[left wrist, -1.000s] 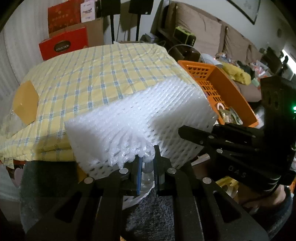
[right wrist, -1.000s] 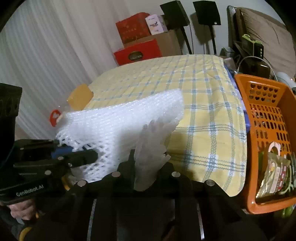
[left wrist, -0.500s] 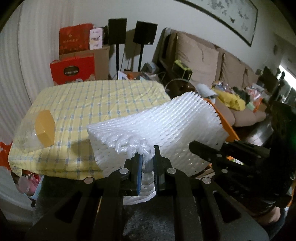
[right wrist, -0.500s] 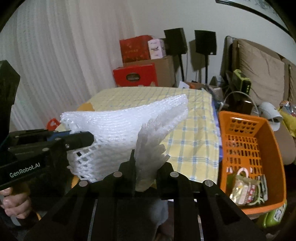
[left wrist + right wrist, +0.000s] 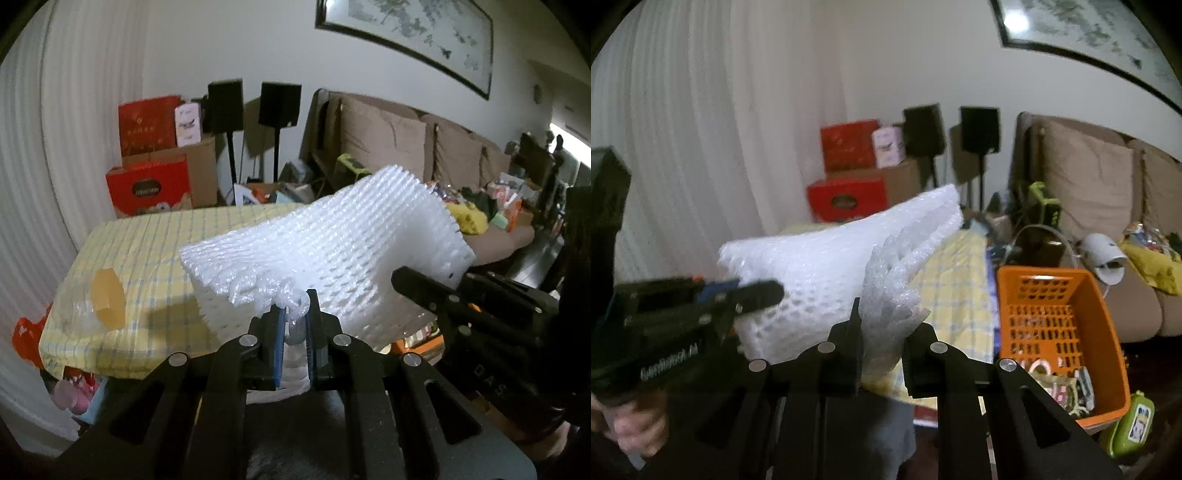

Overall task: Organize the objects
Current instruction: 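Hold the foam mesh sheet with both grippers and carry it toward the orange basket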

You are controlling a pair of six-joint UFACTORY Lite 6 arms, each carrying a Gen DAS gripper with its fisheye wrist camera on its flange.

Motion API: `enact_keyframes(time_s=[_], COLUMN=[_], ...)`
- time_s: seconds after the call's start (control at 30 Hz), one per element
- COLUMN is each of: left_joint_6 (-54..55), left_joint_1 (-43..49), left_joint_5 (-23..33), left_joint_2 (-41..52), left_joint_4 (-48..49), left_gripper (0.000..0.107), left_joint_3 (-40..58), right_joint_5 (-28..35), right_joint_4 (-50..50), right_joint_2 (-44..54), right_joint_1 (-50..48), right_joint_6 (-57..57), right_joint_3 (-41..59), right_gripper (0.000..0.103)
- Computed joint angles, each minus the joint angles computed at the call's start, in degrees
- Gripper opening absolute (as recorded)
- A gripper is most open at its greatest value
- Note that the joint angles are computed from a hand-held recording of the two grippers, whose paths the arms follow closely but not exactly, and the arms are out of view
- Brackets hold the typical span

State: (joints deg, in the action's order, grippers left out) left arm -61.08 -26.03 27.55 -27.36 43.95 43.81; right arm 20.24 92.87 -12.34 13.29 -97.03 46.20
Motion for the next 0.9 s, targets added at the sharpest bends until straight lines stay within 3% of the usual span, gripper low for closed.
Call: enact_keyframes(time_s=[0.33,0.9], left_joint_6=[-7.31,-5.45], left_joint_1=[-4.07,-3.84], left_joint_5=[3.27,1.4], left_joint_2=[1.93,6.58], left_joint_4=[7.38,5.22], left_gripper=[0.009,0.009], left_joint_3=[3.76,8.36], right_joint_5=[0.5,4.36], right_joint_4=[-5.71,-6.6], right_joint_2=[-3.48,-2.96], right_joint_1=[-2.06,-7.18], right_joint_6=[4.88,3.73], right_joint_3=[-0.26,0.67], right_gripper=[0.016,0.017])
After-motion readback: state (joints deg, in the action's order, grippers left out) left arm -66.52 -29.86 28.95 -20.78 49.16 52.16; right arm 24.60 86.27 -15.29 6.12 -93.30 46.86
